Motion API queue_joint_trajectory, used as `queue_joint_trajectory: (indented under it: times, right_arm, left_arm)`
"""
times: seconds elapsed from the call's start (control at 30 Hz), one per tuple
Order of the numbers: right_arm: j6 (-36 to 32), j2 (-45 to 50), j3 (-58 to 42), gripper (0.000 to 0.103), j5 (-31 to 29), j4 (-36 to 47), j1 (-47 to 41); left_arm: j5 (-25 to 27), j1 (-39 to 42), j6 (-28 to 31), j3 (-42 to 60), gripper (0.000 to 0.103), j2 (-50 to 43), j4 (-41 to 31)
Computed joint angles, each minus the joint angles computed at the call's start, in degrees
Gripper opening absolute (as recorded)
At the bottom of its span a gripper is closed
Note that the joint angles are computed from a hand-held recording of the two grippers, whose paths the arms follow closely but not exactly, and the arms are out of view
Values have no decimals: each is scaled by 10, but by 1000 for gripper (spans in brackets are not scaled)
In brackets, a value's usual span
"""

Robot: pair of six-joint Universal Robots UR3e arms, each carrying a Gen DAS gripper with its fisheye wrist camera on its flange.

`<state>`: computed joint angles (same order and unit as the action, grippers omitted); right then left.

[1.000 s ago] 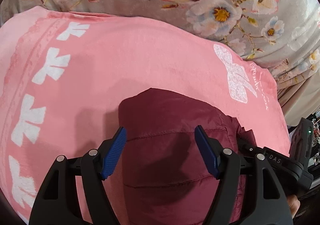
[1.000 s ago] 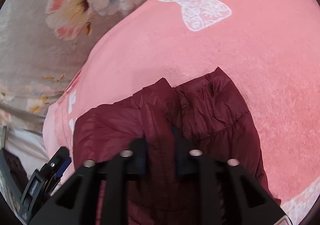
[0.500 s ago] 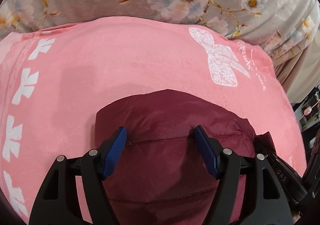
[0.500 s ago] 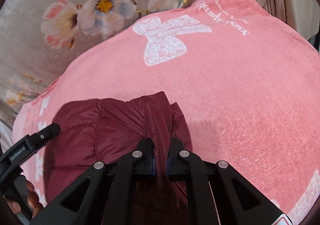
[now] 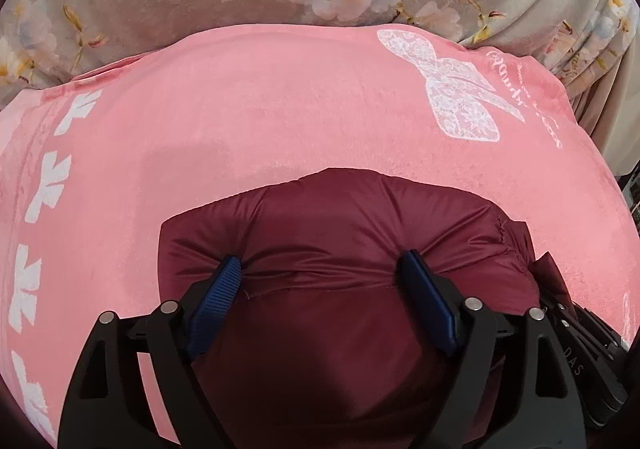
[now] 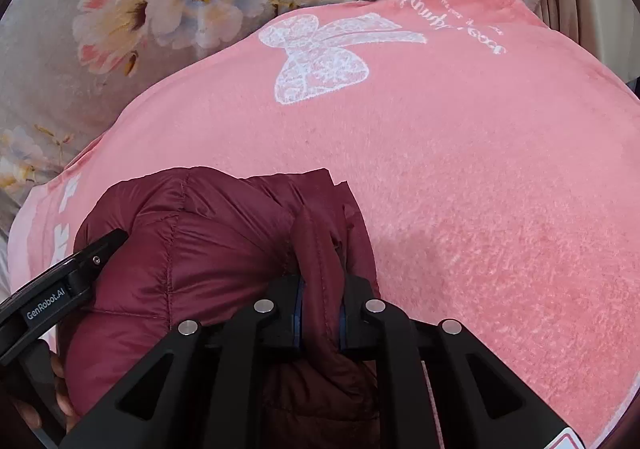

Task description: Fold large clothes

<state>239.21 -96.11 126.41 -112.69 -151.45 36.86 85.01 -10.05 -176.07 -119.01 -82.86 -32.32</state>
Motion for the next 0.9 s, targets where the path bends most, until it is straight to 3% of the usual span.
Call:
queue_joint_trajectory:
  times: [0.57,0.9]
  right_arm:
    - [-4,46,23,11,-43,-83,20]
    - [-2,45,69,12,-35,-169,12]
  left_arm:
    - [57,-39,-16,-43,92,-57,145]
    - [97,-65,-25,-51,92,-84,196]
